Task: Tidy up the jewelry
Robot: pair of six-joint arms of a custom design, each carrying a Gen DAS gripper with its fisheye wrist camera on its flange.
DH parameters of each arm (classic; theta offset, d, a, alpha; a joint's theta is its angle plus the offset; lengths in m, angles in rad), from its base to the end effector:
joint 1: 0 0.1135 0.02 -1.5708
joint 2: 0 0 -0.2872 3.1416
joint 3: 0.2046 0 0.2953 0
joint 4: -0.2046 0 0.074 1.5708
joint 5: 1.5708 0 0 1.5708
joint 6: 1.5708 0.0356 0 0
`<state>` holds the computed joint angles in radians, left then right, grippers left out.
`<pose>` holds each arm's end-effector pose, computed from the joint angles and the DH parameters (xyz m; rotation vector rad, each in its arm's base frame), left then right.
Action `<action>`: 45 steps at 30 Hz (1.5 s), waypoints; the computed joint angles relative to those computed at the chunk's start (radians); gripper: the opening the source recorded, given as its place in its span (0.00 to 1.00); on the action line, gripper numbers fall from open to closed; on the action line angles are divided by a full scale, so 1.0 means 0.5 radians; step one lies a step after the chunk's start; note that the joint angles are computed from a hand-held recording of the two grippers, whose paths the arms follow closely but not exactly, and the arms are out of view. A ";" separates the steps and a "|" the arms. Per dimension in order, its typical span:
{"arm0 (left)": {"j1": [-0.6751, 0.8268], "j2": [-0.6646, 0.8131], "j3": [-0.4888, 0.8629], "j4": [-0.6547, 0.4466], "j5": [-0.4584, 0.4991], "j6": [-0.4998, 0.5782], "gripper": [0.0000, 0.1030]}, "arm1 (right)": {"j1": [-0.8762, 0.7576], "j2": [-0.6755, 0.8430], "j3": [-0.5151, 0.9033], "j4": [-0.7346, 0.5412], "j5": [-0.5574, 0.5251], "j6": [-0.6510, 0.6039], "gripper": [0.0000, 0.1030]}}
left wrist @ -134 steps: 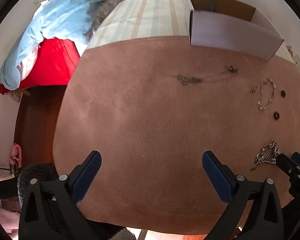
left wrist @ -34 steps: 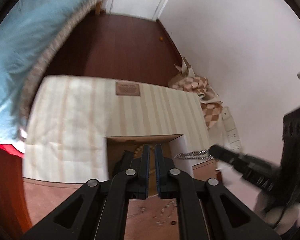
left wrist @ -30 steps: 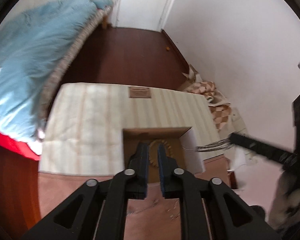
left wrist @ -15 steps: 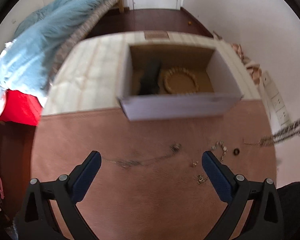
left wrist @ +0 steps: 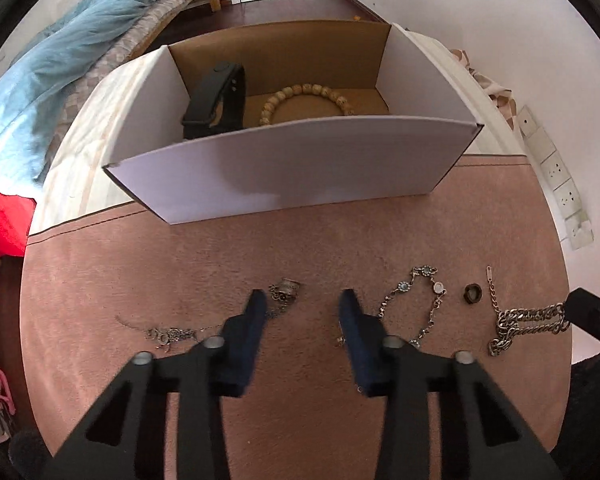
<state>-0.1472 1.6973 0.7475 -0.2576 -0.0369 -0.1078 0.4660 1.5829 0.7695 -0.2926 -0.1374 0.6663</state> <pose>0.3090 -0.0445 0.0957 0.0453 2.7761 -0.0141 0.2790 0.1458 0.1341 0.2326 2.7672 0.5137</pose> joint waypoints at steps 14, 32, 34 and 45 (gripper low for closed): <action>0.058 -0.181 -0.071 0.065 0.129 0.074 0.07 | 0.010 -0.082 0.042 -0.048 -0.011 -0.005 0.03; 0.451 -0.832 0.492 -0.640 0.614 0.322 0.07 | 0.027 -0.193 0.681 -0.342 -0.201 -0.184 0.03; 0.468 -0.782 0.608 -0.682 0.652 0.338 0.07 | 0.031 -0.094 0.808 -0.378 -0.216 -0.225 0.03; 0.544 -0.104 1.149 -0.830 0.767 0.341 0.07 | 0.030 0.659 1.548 -0.658 -0.316 -0.355 0.03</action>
<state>0.1247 1.6452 1.3222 -0.6725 0.3465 0.0627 0.4810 1.9123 1.5436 -0.6217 -0.2953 0.4888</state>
